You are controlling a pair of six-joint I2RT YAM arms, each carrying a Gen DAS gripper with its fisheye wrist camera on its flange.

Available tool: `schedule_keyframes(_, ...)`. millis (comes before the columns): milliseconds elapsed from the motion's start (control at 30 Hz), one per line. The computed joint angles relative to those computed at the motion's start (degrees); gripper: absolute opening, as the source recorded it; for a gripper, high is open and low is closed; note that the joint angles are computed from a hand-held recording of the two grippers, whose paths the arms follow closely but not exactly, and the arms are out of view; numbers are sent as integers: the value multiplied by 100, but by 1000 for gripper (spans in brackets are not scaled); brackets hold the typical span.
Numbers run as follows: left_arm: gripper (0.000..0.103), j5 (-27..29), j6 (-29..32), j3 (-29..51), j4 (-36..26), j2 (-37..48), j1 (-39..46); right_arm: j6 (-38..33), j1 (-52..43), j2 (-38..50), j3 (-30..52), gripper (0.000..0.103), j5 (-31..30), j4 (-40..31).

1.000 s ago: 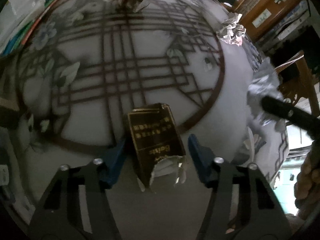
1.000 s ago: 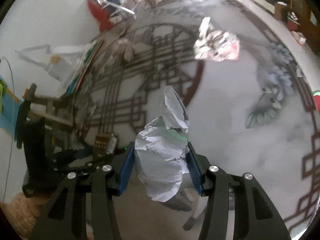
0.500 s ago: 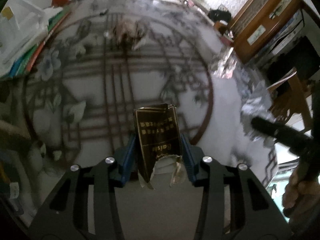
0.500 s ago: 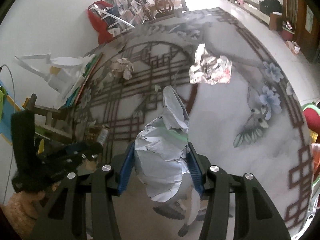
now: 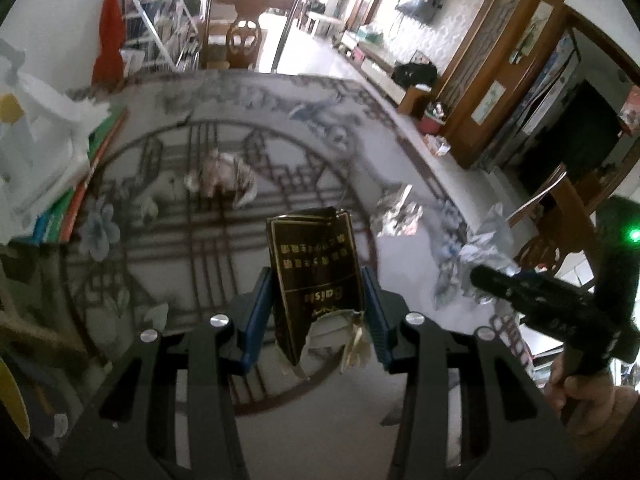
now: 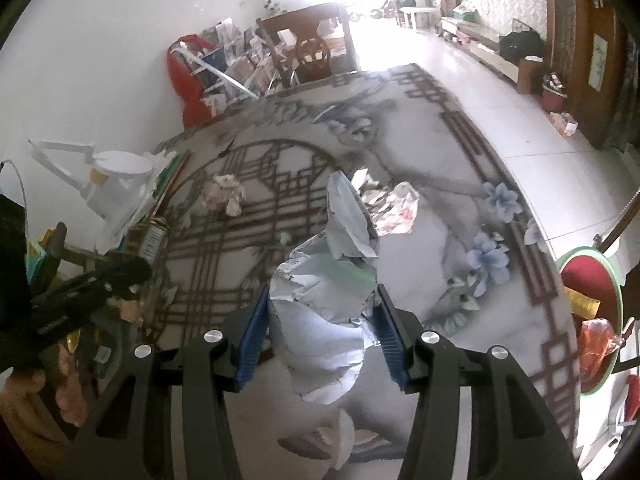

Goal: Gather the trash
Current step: 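Carry the snack box with the left tool while the right tool carries the foil toward the bin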

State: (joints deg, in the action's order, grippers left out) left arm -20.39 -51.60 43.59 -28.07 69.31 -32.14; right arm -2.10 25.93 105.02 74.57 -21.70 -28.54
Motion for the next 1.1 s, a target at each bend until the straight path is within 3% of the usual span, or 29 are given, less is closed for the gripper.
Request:
schedule_keyframes(600,42,-276,133,881,-43,777,-243,-174,-583,70,85,50,-265,-36)
schedule_keyframes(1100,42,-456,145,2301,-150,2193,-580,-694,-1471,437,472,50,-600,-355)
